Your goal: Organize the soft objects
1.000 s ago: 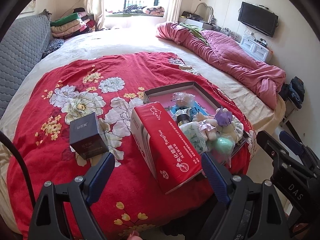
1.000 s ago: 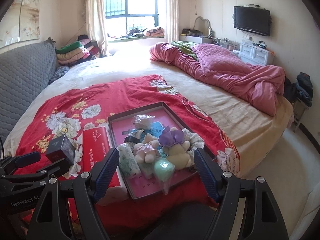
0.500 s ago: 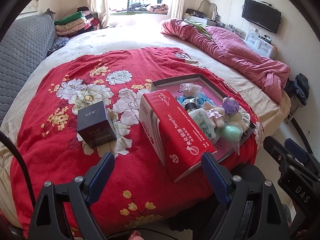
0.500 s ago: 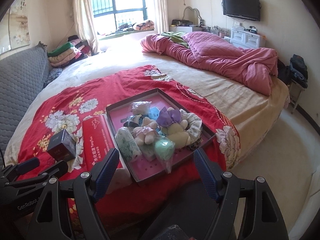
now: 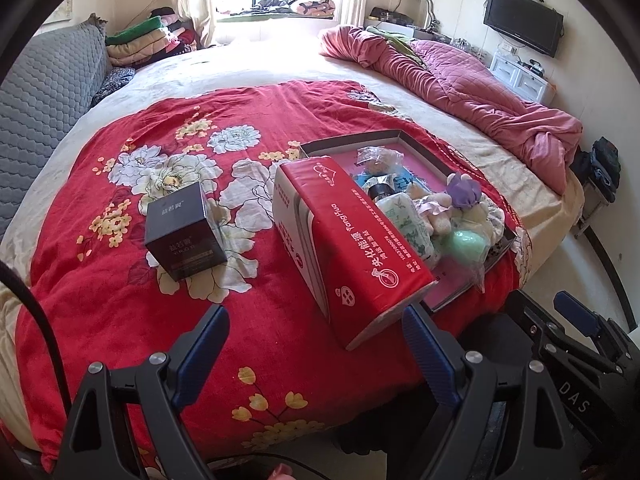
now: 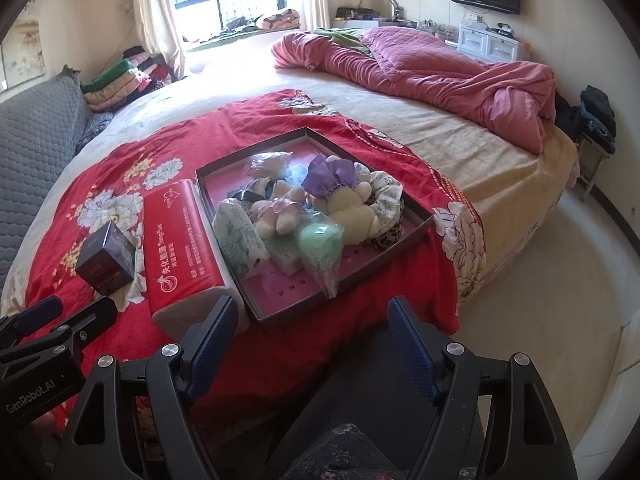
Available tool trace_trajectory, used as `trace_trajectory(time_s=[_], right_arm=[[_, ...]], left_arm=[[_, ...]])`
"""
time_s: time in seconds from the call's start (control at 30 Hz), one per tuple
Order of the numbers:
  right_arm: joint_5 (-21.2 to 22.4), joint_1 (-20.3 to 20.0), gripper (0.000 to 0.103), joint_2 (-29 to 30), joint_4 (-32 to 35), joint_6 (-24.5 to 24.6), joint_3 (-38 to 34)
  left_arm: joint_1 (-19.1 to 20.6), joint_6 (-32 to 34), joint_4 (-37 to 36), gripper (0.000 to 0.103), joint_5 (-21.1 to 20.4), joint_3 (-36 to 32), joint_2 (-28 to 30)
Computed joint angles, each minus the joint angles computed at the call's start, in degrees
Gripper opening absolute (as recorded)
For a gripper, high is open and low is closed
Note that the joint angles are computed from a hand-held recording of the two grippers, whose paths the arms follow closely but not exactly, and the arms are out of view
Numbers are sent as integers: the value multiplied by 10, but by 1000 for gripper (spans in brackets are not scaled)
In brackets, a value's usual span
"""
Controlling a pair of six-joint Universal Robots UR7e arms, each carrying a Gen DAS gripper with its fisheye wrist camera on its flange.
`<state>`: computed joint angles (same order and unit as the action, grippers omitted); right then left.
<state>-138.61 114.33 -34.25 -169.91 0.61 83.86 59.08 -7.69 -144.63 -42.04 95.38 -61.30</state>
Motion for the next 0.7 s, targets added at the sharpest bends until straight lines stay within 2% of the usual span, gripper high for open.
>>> trace_trajectory(time_s=[0.27,0.7], right_arm=[[-3,4,78,2,-16,-16,0],[5,3,78,1,-1,-6,0]], left_arm=[[1,-7,8,88,4,0,-1],[2,-12,13,88,11,1,-1]])
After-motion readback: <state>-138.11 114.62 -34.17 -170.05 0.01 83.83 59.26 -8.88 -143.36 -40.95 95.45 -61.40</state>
